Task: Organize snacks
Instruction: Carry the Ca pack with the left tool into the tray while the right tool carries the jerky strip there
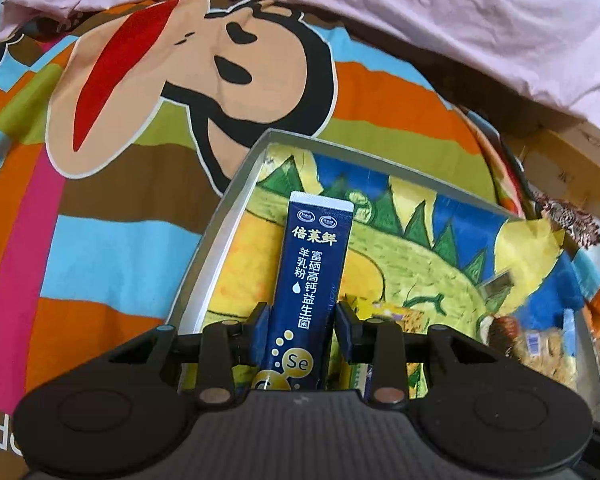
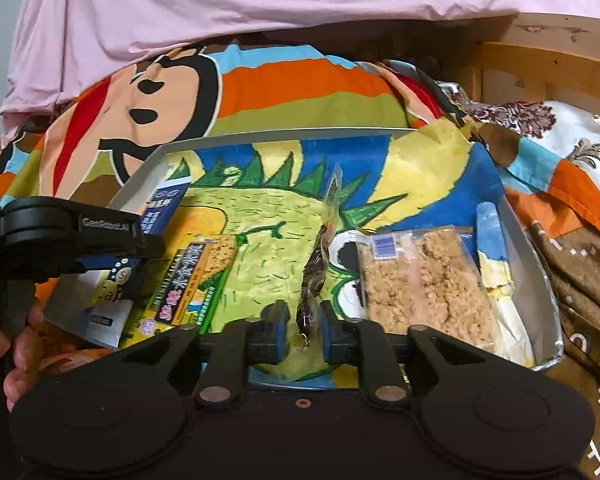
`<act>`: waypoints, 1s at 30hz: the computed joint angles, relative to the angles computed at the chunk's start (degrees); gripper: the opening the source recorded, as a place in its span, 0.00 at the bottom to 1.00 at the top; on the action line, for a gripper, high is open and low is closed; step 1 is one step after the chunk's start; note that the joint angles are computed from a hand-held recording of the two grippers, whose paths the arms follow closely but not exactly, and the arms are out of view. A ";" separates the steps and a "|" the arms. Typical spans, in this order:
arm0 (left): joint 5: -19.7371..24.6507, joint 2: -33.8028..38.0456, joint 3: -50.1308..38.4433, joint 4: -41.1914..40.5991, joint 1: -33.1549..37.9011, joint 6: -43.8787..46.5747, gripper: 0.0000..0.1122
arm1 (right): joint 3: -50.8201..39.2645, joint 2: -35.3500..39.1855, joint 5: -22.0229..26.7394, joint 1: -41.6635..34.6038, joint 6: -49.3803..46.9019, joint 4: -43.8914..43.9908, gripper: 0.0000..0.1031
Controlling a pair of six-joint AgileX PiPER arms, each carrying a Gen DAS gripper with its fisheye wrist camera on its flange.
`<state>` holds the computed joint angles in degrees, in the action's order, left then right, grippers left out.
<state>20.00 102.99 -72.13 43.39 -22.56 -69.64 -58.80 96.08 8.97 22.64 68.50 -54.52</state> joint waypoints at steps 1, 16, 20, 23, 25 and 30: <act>0.13 -0.05 0.10 0.70 -0.15 -0.61 0.35 | 0.05 -0.10 0.33 -0.04 0.44 -0.12 0.25; 4.00 -7.43 4.05 10.03 -3.41 -11.20 0.79 | 4.96 -9.96 3.18 0.75 22.90 -23.52 0.79; 7.45 -11.10 5.43 11.10 -5.33 -12.16 0.89 | 7.38 -14.51 3.74 0.65 26.54 -27.88 0.88; 10.27 -14.60 7.42 12.66 -7.13 -14.08 0.90 | 9.20 -18.23 4.01 0.64 28.28 -30.04 0.94; 12.30 -16.57 8.37 12.89 -8.42 -14.64 0.91 | 10.25 -20.58 4.08 0.72 28.53 -30.68 0.97; 17.91 -22.35 11.31 14.72 -13.66 -15.09 0.91 | 13.22 -27.01 3.62 0.92 29.57 -33.15 0.99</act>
